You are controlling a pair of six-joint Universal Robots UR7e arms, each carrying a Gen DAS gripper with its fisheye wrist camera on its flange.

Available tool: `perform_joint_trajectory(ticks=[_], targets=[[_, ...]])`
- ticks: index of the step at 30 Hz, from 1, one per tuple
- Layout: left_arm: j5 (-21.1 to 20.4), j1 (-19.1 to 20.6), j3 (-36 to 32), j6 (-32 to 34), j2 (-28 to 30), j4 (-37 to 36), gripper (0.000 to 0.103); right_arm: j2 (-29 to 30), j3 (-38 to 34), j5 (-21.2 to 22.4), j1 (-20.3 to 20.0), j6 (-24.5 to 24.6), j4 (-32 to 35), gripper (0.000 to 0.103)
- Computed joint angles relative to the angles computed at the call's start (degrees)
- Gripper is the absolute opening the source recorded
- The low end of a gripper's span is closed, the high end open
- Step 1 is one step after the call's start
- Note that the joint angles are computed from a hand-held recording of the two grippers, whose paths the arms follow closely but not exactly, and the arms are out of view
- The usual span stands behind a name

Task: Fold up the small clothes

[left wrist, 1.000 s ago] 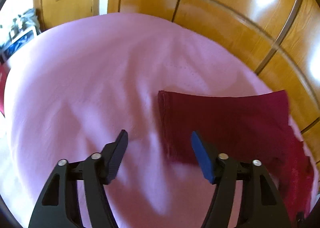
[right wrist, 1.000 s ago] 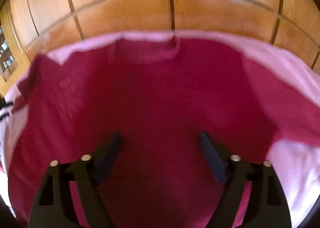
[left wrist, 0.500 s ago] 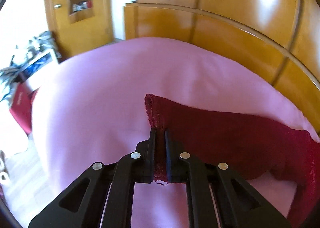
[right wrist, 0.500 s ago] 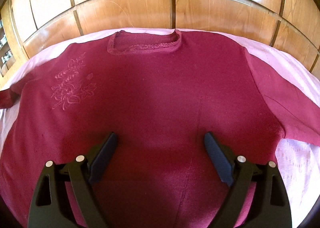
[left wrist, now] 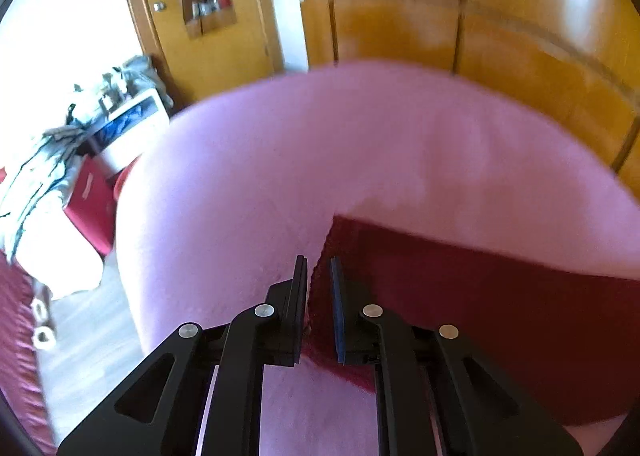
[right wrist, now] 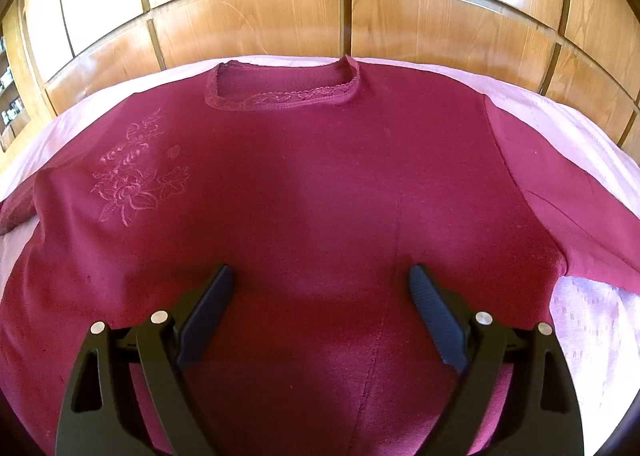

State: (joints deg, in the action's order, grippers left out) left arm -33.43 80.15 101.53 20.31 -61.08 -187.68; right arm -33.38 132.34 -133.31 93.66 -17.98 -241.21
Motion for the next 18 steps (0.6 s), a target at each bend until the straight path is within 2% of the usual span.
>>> perform_joint_trajectory(ticks=[2, 4, 7, 8, 9, 10, 13, 14, 16, 17, 18], targets=[[-5.8, -1.2, 3.9, -0.3, -3.2, 1.8, 0.009, 0.1, -0.1, -0.3, 0.0, -0.2, 0.0, 0.090], [-10.2, -2.3, 7.6, -0.6, -5.6, 7.2, 0.009, 0.2, -0.2, -0.4, 0.1, -0.3, -0.1, 0.090], [-10.8, -3.3, 9.9, -0.2, -5.3, 10.2, 0.009, 0.4, -0.4, -1.0, 0.4, -0.3, -0.2, 0.090], [-10.3, -3.4, 9.9, -0.8, -4.3, 11.7, 0.009, 0.5, -0.5, -1.1, 0.5, -0.3, -0.2, 0.091], [-7.8, -3.5, 9.4, -0.7, -2.4, 11.7, 0.009, 0.7, -0.6, -1.3, 0.6, -0.3, -0.4, 0.091], [-6.3, -3.4, 8.7, -0.3, -0.7, 11.0, 0.009, 0.8, -0.6, -1.5, 0.6, -0.3, -0.5, 0.092], [-1.8, -3.0, 5.8, 5.1, 5.3, 1.9, 0.009, 1.1, -1.2, -2.3, 0.7, -0.4, -0.3, 0.093], [-0.9, -2.9, 4.2, 4.0, 6.3, 2.4, 0.009, 1.1, -1.2, -2.3, 0.7, -0.4, -0.2, 0.094], [-0.4, -3.2, 2.9, -3.5, 5.4, 8.8, 0.009, 1.0, -1.1, -2.0, 0.5, -0.4, -0.2, 0.094], [-2.3, -3.4, 3.6, -8.2, 3.2, 13.0, 0.009, 0.9, -1.0, -1.8, 0.4, -0.3, -0.2, 0.094], [-6.6, -3.6, 5.2, -10.5, 0.7, 15.2, 0.009, 0.8, -1.0, -1.6, 0.4, -0.2, -0.2, 0.094]])
